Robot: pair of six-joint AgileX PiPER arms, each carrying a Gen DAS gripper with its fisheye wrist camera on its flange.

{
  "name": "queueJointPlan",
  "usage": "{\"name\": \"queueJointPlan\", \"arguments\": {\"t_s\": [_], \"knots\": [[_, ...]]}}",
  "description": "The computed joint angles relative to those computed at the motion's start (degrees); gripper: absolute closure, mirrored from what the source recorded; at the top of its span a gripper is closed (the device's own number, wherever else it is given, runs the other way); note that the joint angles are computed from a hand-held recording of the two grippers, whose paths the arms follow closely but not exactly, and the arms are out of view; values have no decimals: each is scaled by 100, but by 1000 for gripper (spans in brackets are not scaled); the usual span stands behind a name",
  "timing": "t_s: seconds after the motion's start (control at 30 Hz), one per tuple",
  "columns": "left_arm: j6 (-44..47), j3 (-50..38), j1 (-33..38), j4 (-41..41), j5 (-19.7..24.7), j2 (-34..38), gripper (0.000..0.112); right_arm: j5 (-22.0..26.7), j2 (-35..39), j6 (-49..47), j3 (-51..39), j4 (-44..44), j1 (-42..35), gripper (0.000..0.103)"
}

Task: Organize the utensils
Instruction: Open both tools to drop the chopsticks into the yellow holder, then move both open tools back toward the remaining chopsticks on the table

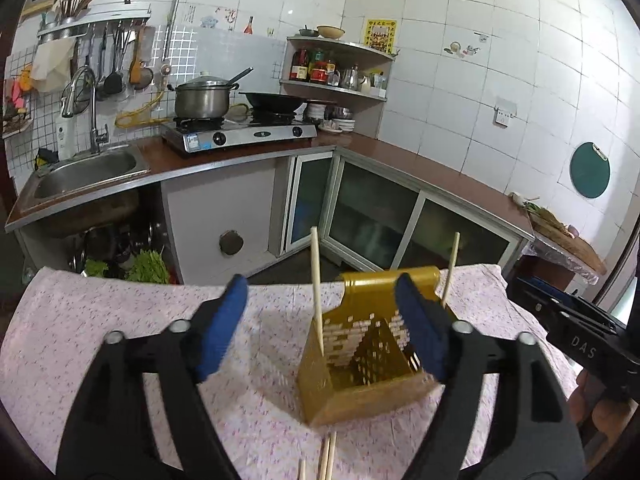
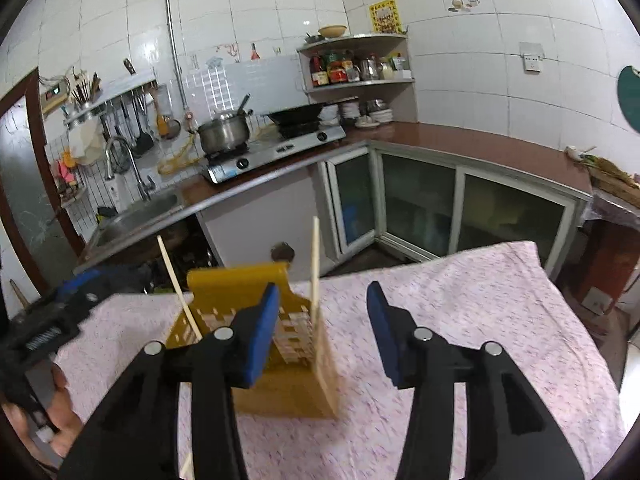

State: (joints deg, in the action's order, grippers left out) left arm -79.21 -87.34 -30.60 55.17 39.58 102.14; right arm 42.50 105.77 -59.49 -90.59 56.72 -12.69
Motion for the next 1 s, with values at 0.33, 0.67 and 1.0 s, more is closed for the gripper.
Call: {"name": "queueJointPlan", "arguments": {"t_s": [0.33, 0.67, 1.0], "knots": [[39, 1745, -325, -801, 122, -988, 14, 148, -248, 589, 933, -1402, -585, 56], [-196, 2585, -444, -1188, -230, -581, 14, -278, 66, 492, 1748, -2031, -992, 56], [421, 2324, -292, -1773, -336, 76, 26, -225, 501, 1035, 1582, -2773, -1136, 57]]}}
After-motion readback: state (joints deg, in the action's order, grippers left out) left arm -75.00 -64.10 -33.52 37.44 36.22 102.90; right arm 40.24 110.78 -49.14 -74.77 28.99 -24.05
